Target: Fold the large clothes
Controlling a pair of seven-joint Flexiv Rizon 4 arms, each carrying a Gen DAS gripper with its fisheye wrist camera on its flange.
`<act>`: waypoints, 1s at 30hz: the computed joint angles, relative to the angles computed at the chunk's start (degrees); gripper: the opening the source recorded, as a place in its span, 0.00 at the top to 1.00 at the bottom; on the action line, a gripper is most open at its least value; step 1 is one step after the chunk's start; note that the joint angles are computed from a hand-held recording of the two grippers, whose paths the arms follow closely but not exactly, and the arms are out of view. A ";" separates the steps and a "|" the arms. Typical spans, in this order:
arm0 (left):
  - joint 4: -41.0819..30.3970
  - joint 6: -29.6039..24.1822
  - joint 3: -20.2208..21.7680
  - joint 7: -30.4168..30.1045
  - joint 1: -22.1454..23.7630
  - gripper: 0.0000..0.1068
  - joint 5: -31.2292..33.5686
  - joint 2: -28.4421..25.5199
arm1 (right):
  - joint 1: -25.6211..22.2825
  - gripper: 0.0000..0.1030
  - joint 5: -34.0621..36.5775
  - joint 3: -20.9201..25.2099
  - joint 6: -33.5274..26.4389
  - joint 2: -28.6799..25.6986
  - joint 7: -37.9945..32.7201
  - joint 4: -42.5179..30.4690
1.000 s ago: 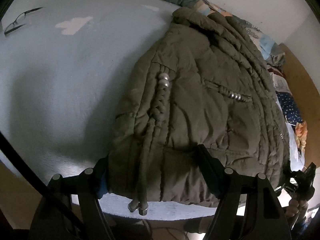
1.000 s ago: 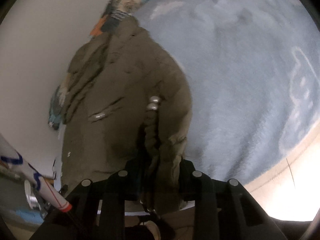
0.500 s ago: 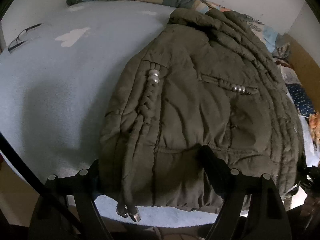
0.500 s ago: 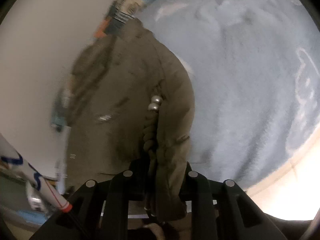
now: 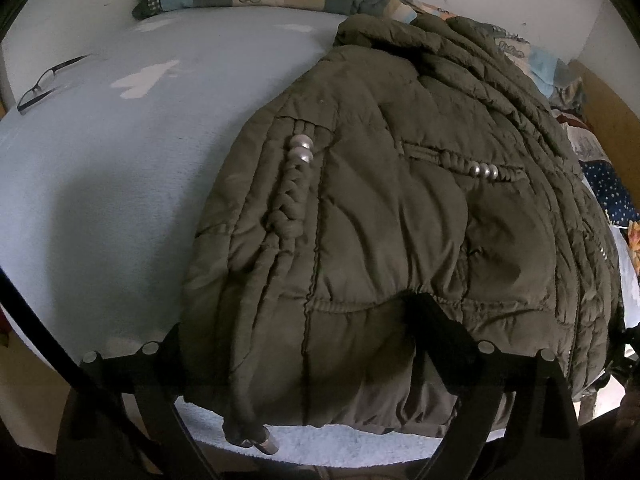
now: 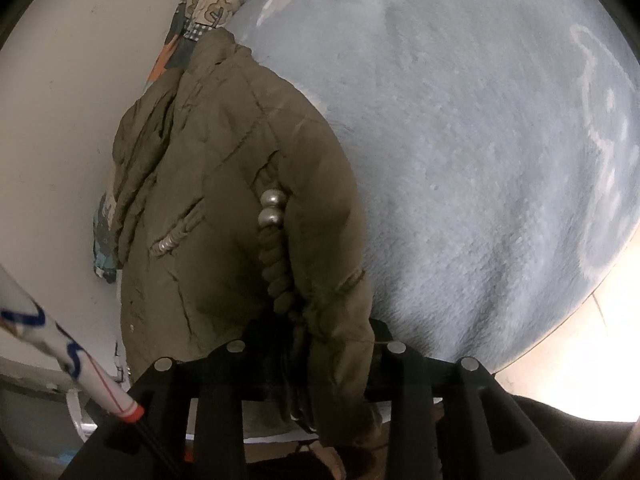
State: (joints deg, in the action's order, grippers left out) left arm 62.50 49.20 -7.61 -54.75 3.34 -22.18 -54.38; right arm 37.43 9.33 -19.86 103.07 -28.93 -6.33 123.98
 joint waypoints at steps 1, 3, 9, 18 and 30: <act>-0.02 0.00 0.02 -0.03 -0.03 0.11 0.04 -0.01 | -1.61 0.67 -0.21 1.70 0.28 0.19 -0.23 0.03; -0.47 -0.39 0.28 -0.22 -0.22 0.11 0.34 -0.09 | -5.50 0.66 -0.77 5.67 1.10 0.61 -1.03 0.19; -0.52 -0.61 -0.65 1.75 0.33 0.26 0.10 0.22 | -5.31 0.64 1.69 6.11 2.92 0.13 -2.11 0.51; 13.81 15.02 -10.03 20.90 4.33 0.76 -7.69 7.06 | 14.85 0.84 5.13 -14.97 2.88 0.23 -6.53 3.25; 15.77 18.67 -11.11 26.03 4.01 0.77 -12.06 8.09 | 30.02 0.86 9.09 -31.00 3.76 -2.81 -10.70 5.00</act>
